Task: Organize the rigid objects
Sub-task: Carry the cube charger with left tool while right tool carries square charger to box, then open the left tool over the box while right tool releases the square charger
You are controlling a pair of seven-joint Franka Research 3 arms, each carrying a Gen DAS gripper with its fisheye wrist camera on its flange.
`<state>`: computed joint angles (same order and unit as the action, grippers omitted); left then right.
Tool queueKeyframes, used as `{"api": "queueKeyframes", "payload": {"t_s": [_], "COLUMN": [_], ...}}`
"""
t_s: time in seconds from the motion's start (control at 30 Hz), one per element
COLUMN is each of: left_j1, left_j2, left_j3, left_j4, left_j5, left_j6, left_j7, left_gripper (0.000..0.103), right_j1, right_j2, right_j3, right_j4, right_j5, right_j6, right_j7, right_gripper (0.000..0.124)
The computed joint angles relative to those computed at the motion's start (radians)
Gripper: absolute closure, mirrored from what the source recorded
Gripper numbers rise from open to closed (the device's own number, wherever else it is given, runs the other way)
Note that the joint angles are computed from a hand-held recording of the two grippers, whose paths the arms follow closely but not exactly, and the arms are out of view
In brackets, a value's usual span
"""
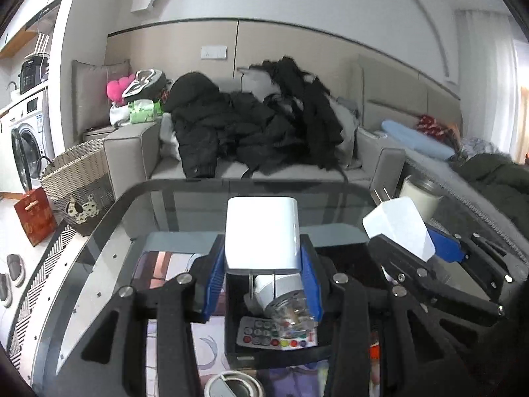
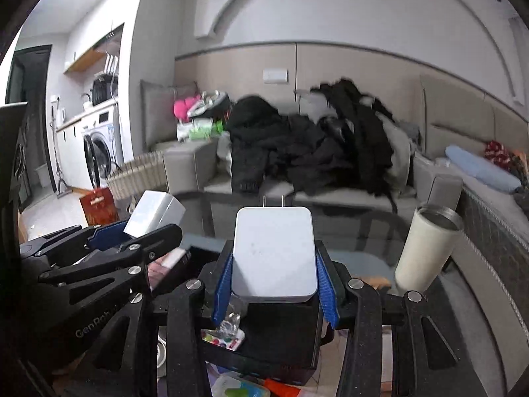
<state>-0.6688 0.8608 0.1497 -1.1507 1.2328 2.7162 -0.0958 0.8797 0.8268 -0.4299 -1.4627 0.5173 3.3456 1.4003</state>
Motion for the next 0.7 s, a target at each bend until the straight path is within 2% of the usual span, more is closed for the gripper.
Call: {"api": "queueKeyframes", "payload": {"t_s": [0.03, 0.13, 0.23, 0.3, 0.47, 0.63, 0.7], "left_j1": [0.014, 0.038, 0.026, 0.028, 0.051, 0.036, 0.022], "left_j2": [0.022, 0.09, 0.123, 0.14, 0.189, 0.205, 0.199], "left_j3": [-0.016, -0.051, -0.035, -0.037, -0.072, -0.046, -0.022], "left_j4": [0.026, 0.11, 0.147, 0.166, 0.231, 0.249, 0.239], "left_j5": [-0.024, -0.123, -0.172, -0.21, -0.353, -0.406, -0.403], "left_j6": [-0.004, -0.039, -0.048, -0.046, -0.062, -0.07, -0.072], "left_j7": [0.034, 0.152, 0.196, 0.234, 0.365, 0.4, 0.377], "left_gripper": [0.063, 0.063, 0.063, 0.063, 0.062, 0.062, 0.061], "right_j1": [0.005, -0.024, -0.08, -0.114, -0.133, -0.167, -0.184], "right_j2": [0.017, 0.054, 0.076, 0.075, 0.082, 0.074, 0.071], "right_j3": [-0.018, -0.017, 0.029, 0.067, 0.08, 0.119, 0.142], "right_j4": [0.026, 0.092, 0.15, 0.158, 0.164, 0.154, 0.155], "right_j5": [0.009, -0.02, -0.049, -0.067, -0.13, -0.188, -0.211], "right_j6": [-0.045, -0.153, -0.238, -0.257, -0.288, -0.298, -0.3], "right_j7": [0.011, 0.07, 0.11, 0.117, 0.167, 0.199, 0.207], "right_gripper": [0.08, 0.08, 0.08, 0.08, 0.079, 0.079, 0.079]}}
